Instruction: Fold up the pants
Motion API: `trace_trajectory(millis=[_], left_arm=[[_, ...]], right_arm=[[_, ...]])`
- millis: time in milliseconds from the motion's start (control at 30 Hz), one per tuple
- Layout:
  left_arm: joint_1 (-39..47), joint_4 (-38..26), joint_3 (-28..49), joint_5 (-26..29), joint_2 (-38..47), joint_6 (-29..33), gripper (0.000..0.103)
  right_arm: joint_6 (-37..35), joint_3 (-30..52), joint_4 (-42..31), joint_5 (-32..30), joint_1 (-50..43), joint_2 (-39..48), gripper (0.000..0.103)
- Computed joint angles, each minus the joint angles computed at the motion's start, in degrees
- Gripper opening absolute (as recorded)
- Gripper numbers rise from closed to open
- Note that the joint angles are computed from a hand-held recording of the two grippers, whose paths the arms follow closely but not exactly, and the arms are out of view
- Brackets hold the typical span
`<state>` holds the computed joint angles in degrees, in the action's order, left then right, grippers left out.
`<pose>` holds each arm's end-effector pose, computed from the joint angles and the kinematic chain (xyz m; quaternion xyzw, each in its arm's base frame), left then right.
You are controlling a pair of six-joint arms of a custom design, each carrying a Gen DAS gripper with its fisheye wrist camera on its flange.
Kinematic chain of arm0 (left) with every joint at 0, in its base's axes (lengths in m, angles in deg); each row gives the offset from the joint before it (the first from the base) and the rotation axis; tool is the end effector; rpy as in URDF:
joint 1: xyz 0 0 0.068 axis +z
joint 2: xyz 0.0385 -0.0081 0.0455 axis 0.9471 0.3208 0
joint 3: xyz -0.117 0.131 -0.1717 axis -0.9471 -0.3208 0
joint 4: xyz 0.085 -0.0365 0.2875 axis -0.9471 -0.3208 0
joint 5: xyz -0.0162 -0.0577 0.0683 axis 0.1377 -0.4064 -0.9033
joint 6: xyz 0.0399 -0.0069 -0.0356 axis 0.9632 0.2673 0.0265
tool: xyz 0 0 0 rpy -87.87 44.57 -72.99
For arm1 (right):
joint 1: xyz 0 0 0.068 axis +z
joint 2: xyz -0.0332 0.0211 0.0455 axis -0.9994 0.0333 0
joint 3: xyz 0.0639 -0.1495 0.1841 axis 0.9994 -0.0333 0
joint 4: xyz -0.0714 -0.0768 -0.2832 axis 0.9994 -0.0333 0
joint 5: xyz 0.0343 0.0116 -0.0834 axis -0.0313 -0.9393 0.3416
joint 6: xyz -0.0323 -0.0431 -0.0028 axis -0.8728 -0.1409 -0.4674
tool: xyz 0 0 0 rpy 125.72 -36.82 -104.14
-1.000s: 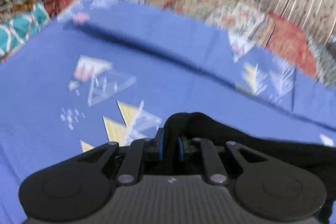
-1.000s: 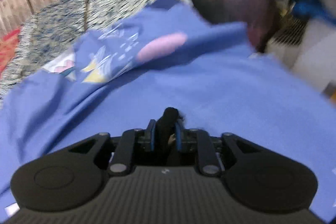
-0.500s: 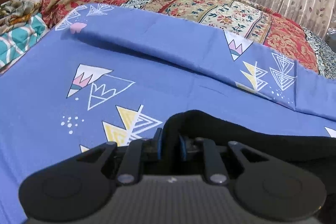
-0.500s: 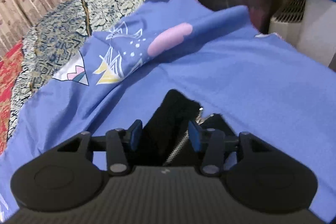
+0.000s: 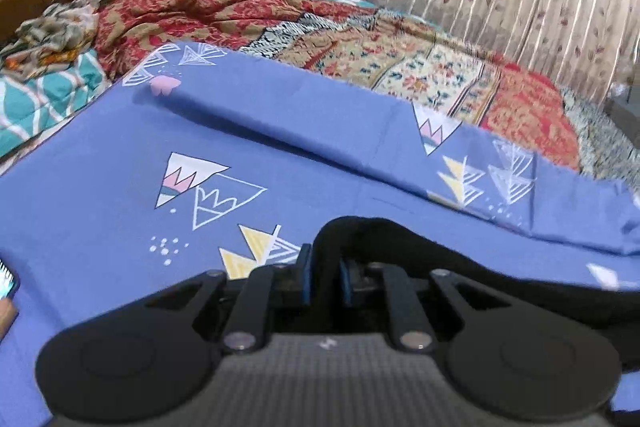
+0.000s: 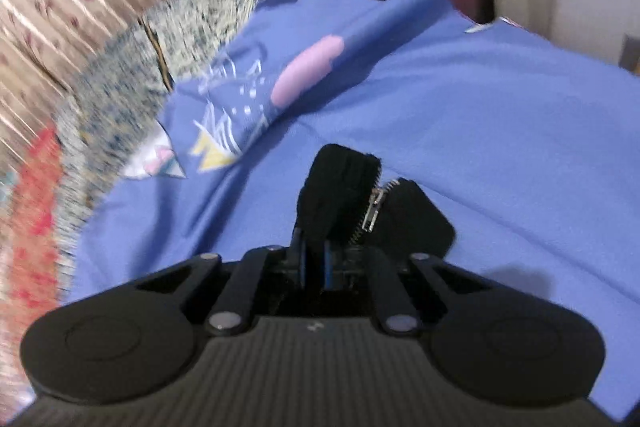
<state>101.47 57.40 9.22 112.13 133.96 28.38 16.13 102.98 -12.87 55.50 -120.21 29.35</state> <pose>0.2572 0.1318 0.0635 -0.0799 0.8915 -0.0605 0.4418 0.2579 -0.1586 0.1075 0.5133 0.7835 0.0503 0.3466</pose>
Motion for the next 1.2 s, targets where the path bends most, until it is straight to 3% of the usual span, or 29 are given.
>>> trace_trajectory(millis=[200,300,400,533,633,767,833,933,1033,1133,1167,1200], left_arm=[[11.63,-13.8,-5.75,11.93,-15.19,4.74,0.012],[19.97,-24.99,-6.05,19.16,-20.28,11.44,0.012],[29.28,-38.48,-3.88,25.02,-20.37,22.65,0.012],[40.04,-53.08,-0.87,27.46,-16.62,39.93,0.012],[47.33,-62.71,2.62,26.57,-10.74,52.16,0.011],[56.24,-72.41,6.76,24.1,-3.47,66.41,0.011],[60.31,-76.38,8.73,22.89,-0.16,72.81,0.011],[66.29,-81.24,11.39,20.55,4.77,82.78,0.011],[69.78,-80.12,11.06,16.94,7.3,87.86,0.012],[70.99,-77.02,11.04,12.44,9.25,89.13,0.022],[71.34,-77.71,12.57,11.51,10.97,90.26,0.026],[71.6,-79.21,14.75,11.04,12.94,91.55,0.033]], right_arm=[[-6.5,-10.24,-13.61,-14.42,-13.76,-25.47,0.011],[-13.77,-13.81,-25.6,-23.37,-24.13,-39.2,0.011],[-26.07,-15.06,-40.19,-33.71,-38.77,-48.5,0.011],[-51.92,-12.0,-58.55,-43.52,-61.21,-43.72,0.011],[-71.87,-10.18,-67.3,-42.87,-75.96,-35.36,0.011],[-84.74,-8.48,-68.81,-39.01,-88.74,-24.43,0.01],[-85.47,-8.69,-66.82,-37.48,-91.27,-22.42,0.01],[-83.72,-12.59,-62.21,-34.96,-90.34,-27.67,0.01],[-82.26,-15.46,-58.23,-32.85,-88.32,-31.42,0.011],[-80.03,-17.55,-54.4,-29.5,-86.15,-34.67,0.028],[-80.15,-16.87,-53.04,-29.02,-86.91,-32.79,0.048],[-79.38,-16.67,-52.77,-28.85,-87.26,-33.13,0.056]])
